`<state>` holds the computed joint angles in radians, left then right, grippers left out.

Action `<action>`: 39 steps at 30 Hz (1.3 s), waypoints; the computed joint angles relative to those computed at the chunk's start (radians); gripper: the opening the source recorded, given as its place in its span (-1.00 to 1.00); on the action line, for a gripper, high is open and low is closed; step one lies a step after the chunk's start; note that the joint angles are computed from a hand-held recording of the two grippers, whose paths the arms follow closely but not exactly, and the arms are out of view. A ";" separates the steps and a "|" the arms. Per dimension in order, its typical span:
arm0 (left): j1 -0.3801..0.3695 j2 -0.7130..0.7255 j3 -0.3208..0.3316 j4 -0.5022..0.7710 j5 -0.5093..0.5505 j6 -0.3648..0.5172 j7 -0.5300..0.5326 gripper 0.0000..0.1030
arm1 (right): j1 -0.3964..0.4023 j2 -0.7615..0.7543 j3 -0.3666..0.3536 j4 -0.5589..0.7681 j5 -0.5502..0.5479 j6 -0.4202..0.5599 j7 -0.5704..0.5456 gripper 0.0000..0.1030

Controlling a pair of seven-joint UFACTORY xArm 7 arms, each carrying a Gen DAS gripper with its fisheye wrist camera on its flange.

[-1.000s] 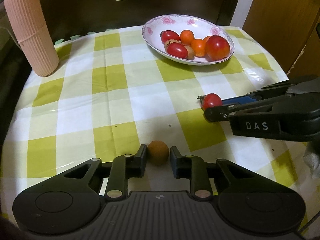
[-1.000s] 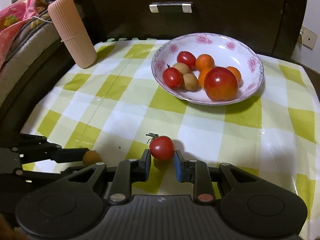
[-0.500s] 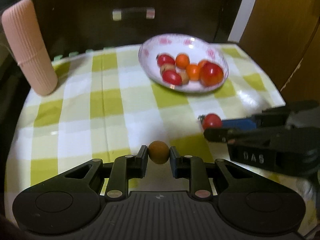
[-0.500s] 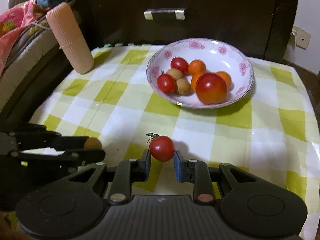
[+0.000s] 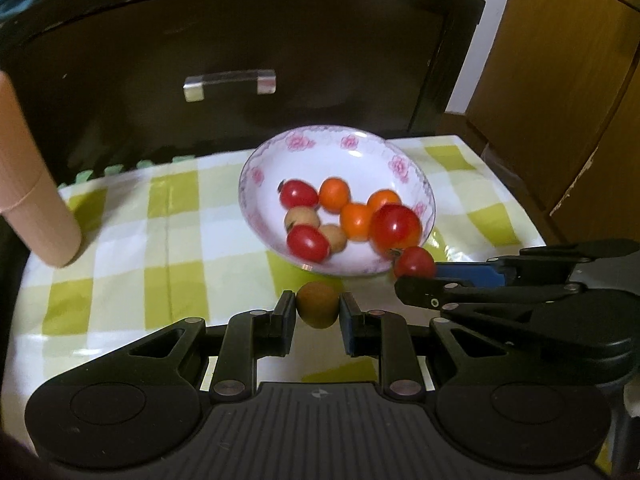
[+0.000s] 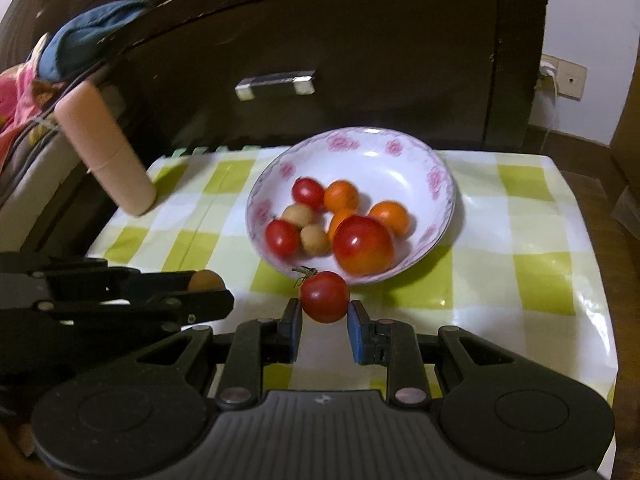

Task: Organize fruits
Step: 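Lift and carry the cherry tomato and brown fruit with both tools over the bowl, then open the right tool to drop the cherry tomato while the left tool releases the brown fruit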

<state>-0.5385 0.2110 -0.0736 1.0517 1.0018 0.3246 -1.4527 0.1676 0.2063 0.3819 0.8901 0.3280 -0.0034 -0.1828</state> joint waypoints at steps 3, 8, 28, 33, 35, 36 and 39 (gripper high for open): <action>0.002 0.023 0.008 0.032 0.000 -0.003 0.006 -0.41 | 0.045 0.016 -0.058 0.023 -0.041 -0.006 0.049 -0.52; -0.004 0.056 0.031 0.086 -0.005 -0.011 0.017 -0.42 | 0.052 0.040 -0.085 0.066 -0.081 -0.010 0.098 -0.52; -0.024 0.221 0.114 0.251 -0.190 -0.070 0.184 -0.30 | -0.098 0.221 0.022 0.258 -0.230 -0.062 0.184 -0.53; -0.066 0.255 0.159 0.272 -0.235 -0.092 0.232 -0.29 | -0.039 0.262 -0.029 0.326 -0.247 -0.048 0.197 -0.52; -0.076 0.254 0.177 0.263 -0.250 -0.109 0.235 -0.23 | -0.008 0.280 -0.058 0.360 -0.253 -0.029 0.203 -0.52; -0.077 0.251 0.181 0.259 -0.261 -0.114 0.240 -0.19 | 0.012 0.289 -0.078 0.380 -0.256 -0.019 0.208 -0.52; -0.072 0.242 0.184 0.242 -0.304 -0.125 0.258 -0.11 | 0.023 0.315 -0.086 0.433 -0.247 0.034 0.212 -0.48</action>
<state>-0.6109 0.4530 0.1104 1.2940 0.6979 0.1993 -1.1950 0.1908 0.5211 0.2956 1.3232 0.0809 0.0306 0.0294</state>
